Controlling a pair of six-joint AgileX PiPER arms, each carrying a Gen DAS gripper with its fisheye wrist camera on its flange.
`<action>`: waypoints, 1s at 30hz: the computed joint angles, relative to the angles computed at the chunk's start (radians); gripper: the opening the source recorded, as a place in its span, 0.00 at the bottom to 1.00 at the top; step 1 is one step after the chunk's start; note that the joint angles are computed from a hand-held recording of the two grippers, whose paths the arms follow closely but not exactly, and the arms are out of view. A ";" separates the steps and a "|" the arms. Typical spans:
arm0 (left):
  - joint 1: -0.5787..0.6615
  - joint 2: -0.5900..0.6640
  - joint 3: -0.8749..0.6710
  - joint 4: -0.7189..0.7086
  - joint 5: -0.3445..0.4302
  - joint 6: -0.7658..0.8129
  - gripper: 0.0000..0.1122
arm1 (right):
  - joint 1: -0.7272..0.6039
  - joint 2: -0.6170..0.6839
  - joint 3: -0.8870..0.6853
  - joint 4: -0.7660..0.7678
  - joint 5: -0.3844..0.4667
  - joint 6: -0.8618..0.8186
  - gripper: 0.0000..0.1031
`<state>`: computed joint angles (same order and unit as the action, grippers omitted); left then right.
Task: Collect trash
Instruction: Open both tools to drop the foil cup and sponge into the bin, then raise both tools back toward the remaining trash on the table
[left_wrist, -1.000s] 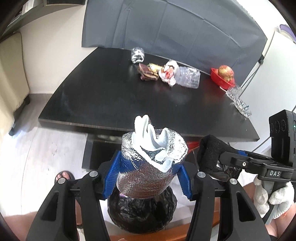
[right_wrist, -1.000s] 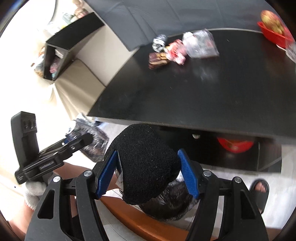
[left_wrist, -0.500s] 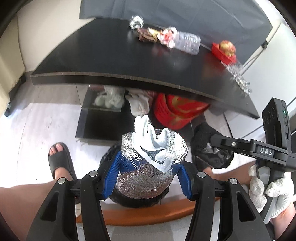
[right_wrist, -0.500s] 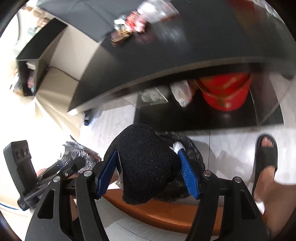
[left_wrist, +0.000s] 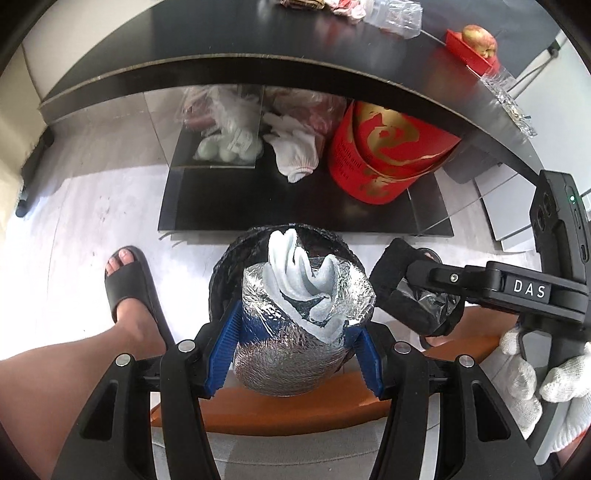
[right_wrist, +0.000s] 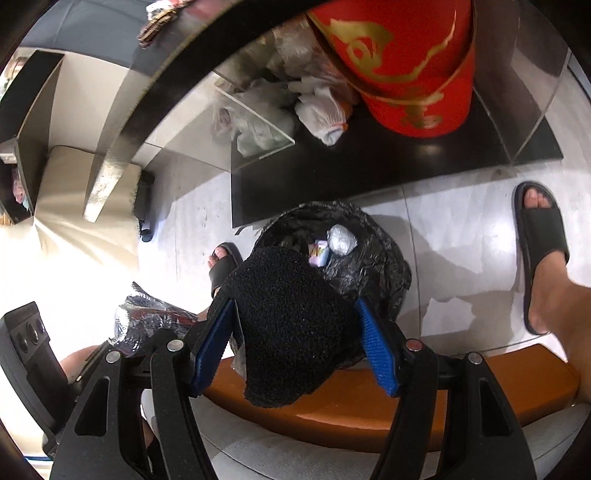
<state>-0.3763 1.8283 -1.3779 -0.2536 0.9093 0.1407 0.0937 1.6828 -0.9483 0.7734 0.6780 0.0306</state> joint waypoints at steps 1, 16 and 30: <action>0.001 0.008 -0.006 0.002 0.004 -0.004 0.49 | -0.002 0.006 -0.001 0.003 0.000 0.001 0.65; 0.006 0.100 -0.088 0.023 0.072 -0.068 0.63 | -0.042 0.069 -0.032 0.106 0.010 -0.016 0.77; 0.000 0.094 -0.091 0.040 0.066 -0.090 0.63 | -0.021 0.015 -0.033 0.009 -0.014 0.061 0.77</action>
<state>-0.3768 1.9219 -1.4688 -0.2133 0.9750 0.0510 0.0727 1.6974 -0.9809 0.7824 0.6644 0.0912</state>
